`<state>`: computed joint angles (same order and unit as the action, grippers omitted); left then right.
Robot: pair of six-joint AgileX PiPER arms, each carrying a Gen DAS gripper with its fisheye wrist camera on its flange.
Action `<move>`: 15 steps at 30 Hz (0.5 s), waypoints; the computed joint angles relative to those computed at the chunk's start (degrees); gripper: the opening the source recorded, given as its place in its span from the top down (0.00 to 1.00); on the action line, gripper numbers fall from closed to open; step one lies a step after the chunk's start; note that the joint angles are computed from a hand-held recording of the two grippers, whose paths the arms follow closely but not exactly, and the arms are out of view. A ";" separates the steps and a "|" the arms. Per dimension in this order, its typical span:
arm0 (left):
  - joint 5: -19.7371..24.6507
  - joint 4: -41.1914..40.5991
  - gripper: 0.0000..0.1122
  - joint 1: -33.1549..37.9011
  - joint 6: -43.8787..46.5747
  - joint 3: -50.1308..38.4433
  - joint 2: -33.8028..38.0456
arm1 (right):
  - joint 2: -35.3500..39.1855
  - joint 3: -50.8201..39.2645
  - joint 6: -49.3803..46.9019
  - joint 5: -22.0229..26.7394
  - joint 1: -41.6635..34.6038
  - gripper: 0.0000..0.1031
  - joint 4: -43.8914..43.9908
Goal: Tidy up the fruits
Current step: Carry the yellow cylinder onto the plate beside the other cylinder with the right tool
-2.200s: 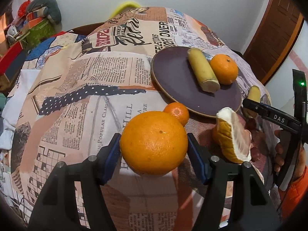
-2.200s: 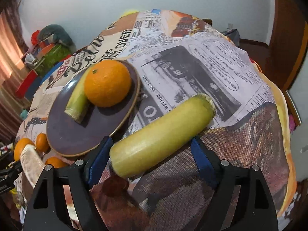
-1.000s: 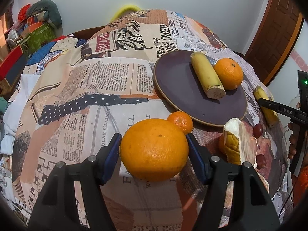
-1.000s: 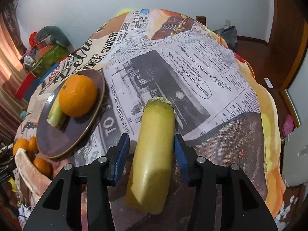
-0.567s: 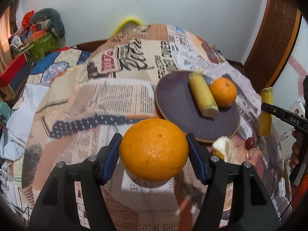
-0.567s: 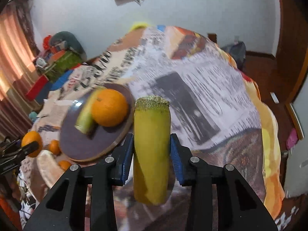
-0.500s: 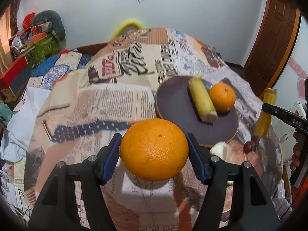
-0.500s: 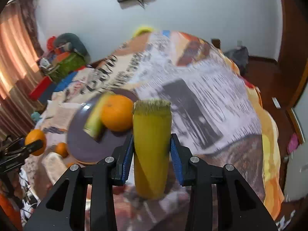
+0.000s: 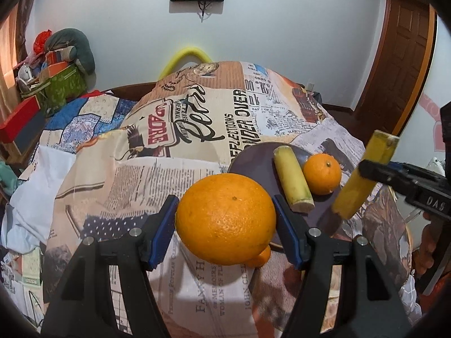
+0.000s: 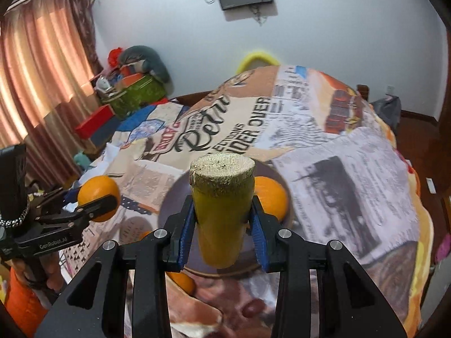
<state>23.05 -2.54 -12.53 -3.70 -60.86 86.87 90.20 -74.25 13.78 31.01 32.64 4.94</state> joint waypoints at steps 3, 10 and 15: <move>-0.41 -0.52 0.41 0.47 0.75 -0.88 1.13 | 2.03 -1.70 -1.79 0.50 0.58 0.67 1.62; -1.00 -3.76 0.41 2.05 4.13 -3.53 4.91 | 7.32 -6.26 -7.92 2.35 0.92 0.67 7.82; -1.55 -5.64 0.41 2.46 6.19 -5.13 7.50 | 11.26 -10.63 -11.08 4.90 0.84 0.67 10.61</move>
